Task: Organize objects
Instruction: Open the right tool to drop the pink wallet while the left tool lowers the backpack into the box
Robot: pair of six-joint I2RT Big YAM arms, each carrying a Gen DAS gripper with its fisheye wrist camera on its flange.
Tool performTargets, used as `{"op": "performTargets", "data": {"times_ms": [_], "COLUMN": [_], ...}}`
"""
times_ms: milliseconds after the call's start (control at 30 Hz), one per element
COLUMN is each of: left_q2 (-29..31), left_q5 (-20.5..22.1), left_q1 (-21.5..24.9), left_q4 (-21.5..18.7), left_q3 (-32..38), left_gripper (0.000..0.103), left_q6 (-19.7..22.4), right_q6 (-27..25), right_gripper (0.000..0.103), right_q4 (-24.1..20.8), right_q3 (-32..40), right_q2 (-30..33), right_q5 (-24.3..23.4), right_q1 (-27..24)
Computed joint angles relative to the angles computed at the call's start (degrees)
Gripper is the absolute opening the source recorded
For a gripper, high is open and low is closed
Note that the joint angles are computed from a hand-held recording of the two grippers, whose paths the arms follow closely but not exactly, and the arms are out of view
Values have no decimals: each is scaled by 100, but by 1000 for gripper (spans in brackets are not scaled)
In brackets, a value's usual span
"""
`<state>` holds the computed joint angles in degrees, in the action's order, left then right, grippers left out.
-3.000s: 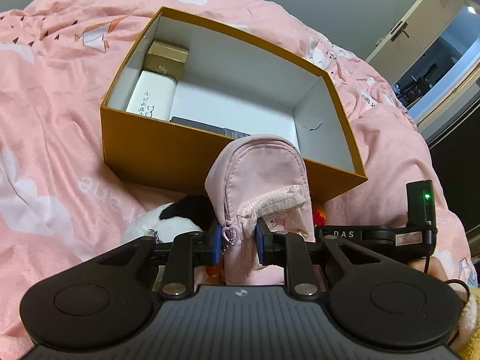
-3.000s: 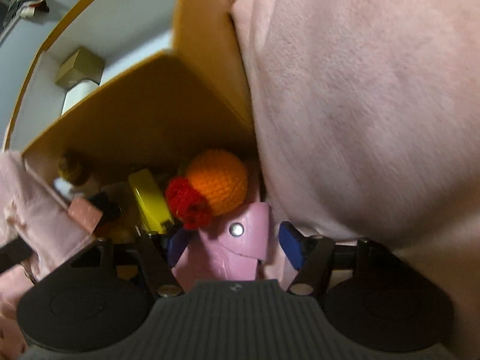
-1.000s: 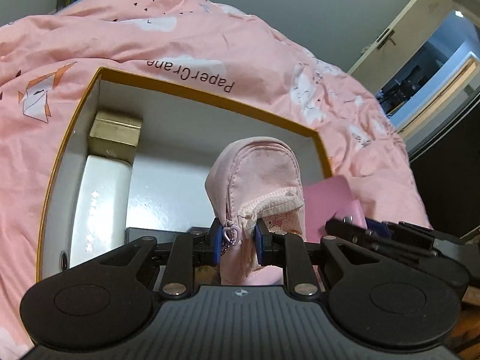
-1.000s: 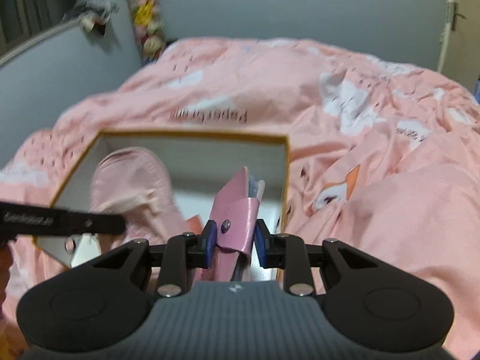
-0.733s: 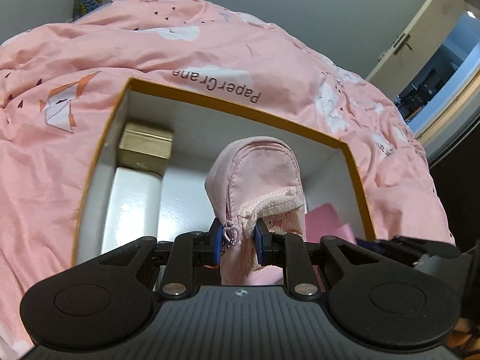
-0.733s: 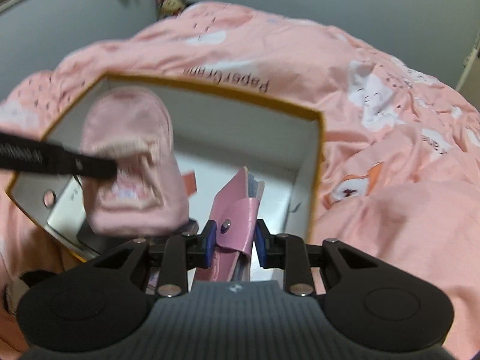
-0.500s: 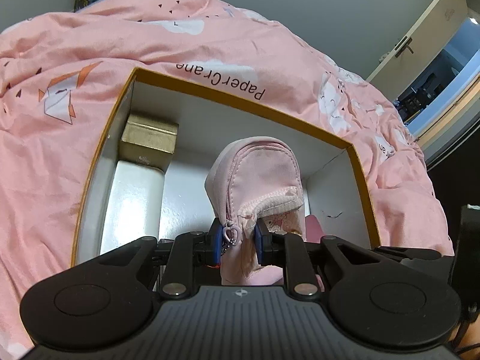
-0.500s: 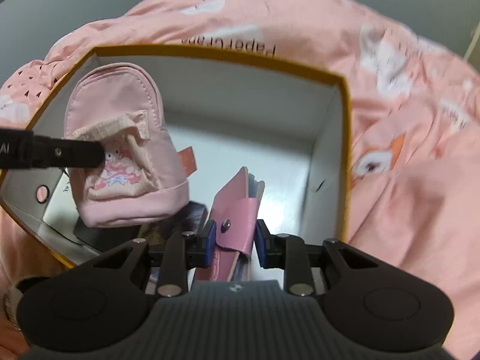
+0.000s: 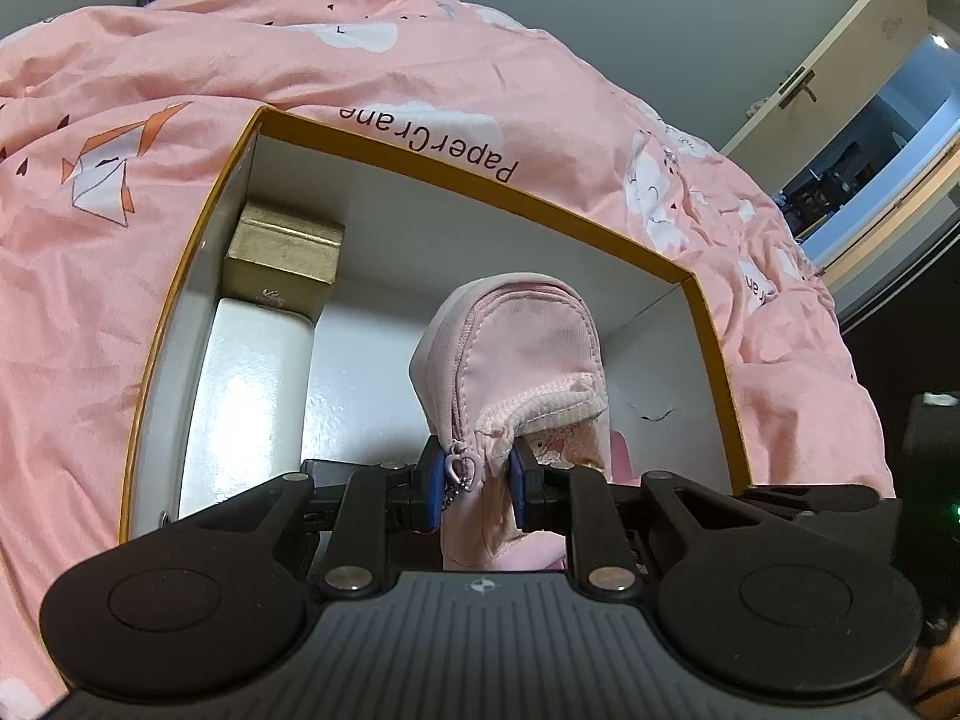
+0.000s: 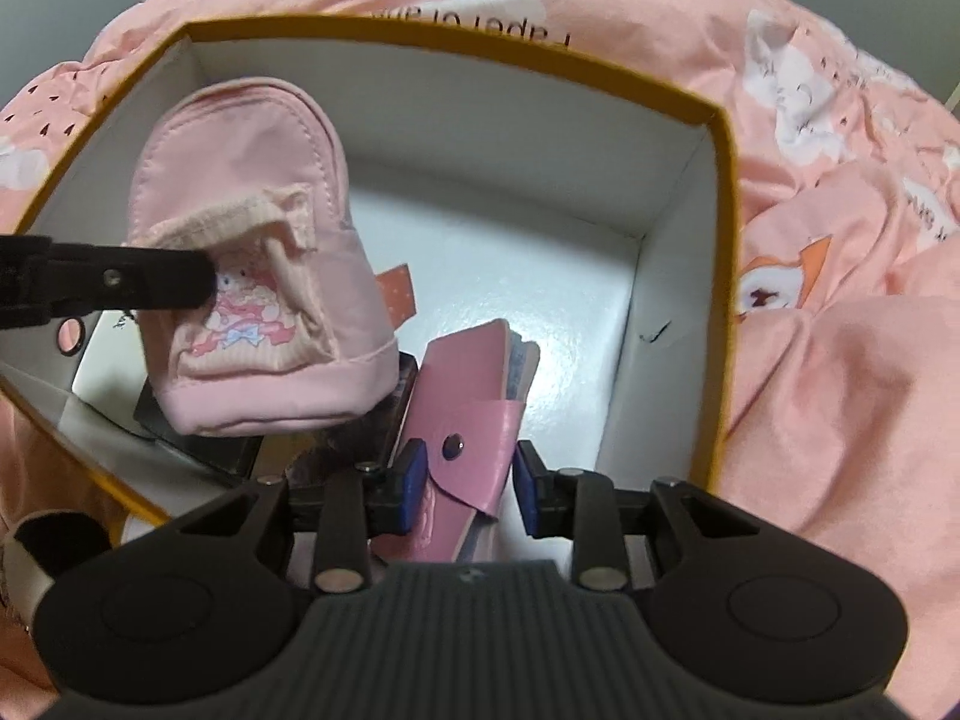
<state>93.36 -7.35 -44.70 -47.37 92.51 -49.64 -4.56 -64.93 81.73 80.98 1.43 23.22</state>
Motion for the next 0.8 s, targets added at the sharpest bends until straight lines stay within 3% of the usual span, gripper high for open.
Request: {"op": "performTargets", "data": {"times_ms": [67, 200, 267, 400, 567, 800], "left_q2": [8, 104, 178, 431, 938, 1585], "left_q5": [6, 67, 164, 497, 984, 1062], "left_q1": [-12, -39, -58, -107, -126, -187], "left_q4": [2, -88, -144, -251, -584, -1303], "left_q3": [20, 165, 283, 638, 1195, 2073], "left_gripper": [24, 24, 24, 24, 24, 24], "left_q6": [11, 67, 124, 362, 505, 865], "right_q6": [-83, -49, 175, 892, 1145, 1107], "right_gripper": [47, 48, 48, 48, 48, 48], "right_q4": [178, 643, 1093, 1705, 1829, 1931], "right_q3": [-149, -514, -763, -1029, -1196, -1334], "right_q2": [-244, -779, -1081, -1304, -1381, -1360], "right_q5": [242, 352, 251, 691, 643, 495], "right_q1": [40, -45, -189, -333, -528, -617]}}
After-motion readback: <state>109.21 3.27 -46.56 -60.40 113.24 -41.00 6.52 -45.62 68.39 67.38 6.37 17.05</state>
